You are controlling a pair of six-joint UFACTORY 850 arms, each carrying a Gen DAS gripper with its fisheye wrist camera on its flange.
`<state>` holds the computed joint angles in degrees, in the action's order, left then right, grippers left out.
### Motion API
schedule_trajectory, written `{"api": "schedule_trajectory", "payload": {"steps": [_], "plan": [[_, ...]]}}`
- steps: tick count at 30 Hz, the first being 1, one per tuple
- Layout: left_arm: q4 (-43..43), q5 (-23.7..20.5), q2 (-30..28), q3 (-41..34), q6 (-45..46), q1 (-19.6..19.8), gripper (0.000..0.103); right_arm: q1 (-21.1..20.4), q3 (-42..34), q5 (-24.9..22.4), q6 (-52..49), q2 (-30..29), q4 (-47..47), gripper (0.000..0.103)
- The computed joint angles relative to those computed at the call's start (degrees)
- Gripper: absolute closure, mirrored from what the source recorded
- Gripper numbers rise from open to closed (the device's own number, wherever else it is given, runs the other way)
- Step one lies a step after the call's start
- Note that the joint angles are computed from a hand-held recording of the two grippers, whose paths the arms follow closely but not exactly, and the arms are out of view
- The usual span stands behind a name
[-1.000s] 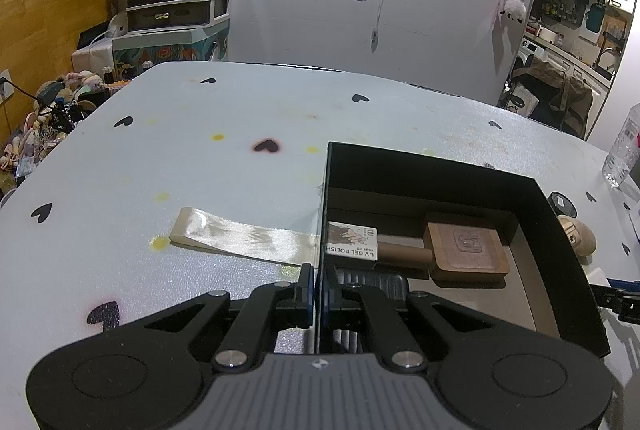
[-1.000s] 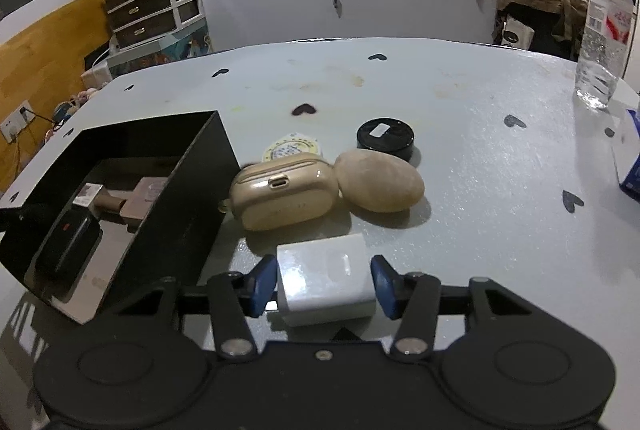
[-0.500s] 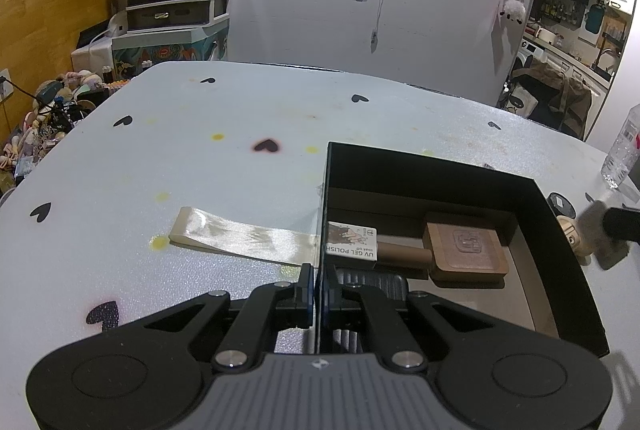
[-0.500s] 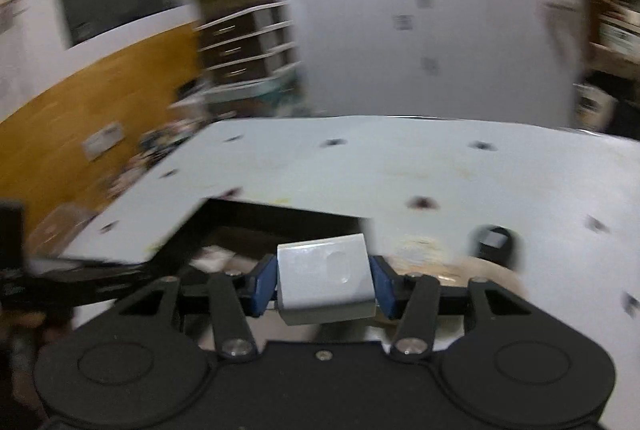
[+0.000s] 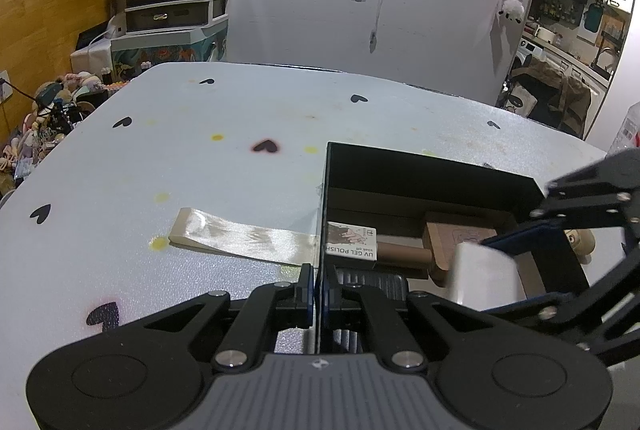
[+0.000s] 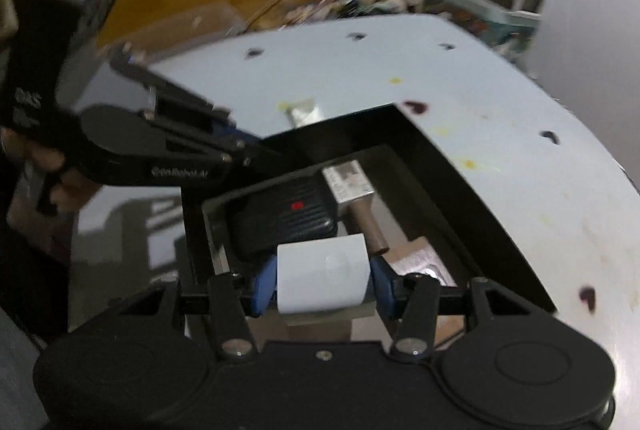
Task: Organize rigid objects
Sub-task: 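Lower the white charger into the black box and open the right gripper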
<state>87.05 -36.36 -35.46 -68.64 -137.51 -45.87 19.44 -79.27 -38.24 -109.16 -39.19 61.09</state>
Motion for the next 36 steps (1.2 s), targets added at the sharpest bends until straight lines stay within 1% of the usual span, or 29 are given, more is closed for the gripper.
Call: {"api": "schedule_trajectory", "payload": {"steps": [4, 6, 8, 14, 18, 21, 22, 23, 24, 27, 31, 34, 36], "plan": [[0.2, 0.1, 0.0, 0.1, -0.3, 0.0, 0.099, 1.1, -2.4, -1.5, 2.0, -2.0, -6.6, 0.051], [0.2, 0.0, 0.0, 0.1, -0.2, 0.0, 0.099, 1.0, -3.8, -3.3, 3.2, -2.7, -7.6, 0.051], [0.1, 0.0, 0.0, 0.1, -0.2, 0.0, 0.099, 1.1, -3.9, -2.8, 3.0, -2.9, -7.5, 0.05], [0.2, 0.0, 0.0, 0.1, -0.2, 0.0, 0.099, -0.2, -3.8, -5.5, 3.1, -2.2, -4.6, 0.049], [0.3, 0.1, 0.0, 0.1, -0.4, 0.0, 0.099, -0.9, -2.6, -4.9, 2.4, -0.9, -3.6, 0.049], [0.6, 0.1, 0.0, 0.2, -0.8, 0.0, 0.099, -1.3, -1.2, -3.3, 2.0, 0.5, -5.1, 0.051], [0.8, 0.1, 0.0, 0.2, -1.1, 0.0, 0.099, -1.3, -1.1, -2.9, 3.0, 0.8, -6.5, 0.051], [1.0, 0.1, 0.0, 0.3, -1.3, 0.0, 0.099, -1.2, -0.8, -1.8, 4.0, 1.1, -8.0, 0.055], [1.2, 0.1, 0.0, 0.3, -1.6, 0.0, 0.099, -1.0, -0.6, -0.5, 4.7, 1.3, -9.2, 0.06], [1.9, 0.1, 0.2, 0.7, -2.4, 0.0, 0.099, -0.4, -0.3, 1.8, 7.1, 1.5, -14.0, 0.072], [2.1, 0.2, 0.2, 0.8, -2.7, 0.0, 0.099, 0.8, -0.1, 3.8, 9.4, 1.0, -17.9, 0.081], [2.2, 0.2, 0.2, 0.8, -2.8, -0.1, 0.099, 1.1, -1.0, 3.8, 10.4, 0.1, -17.8, 0.08], [2.2, 0.2, 0.2, 0.8, -2.8, -0.1, 0.099, 1.5, -0.8, 4.8, 10.4, 0.1, -17.6, 0.08]]}}
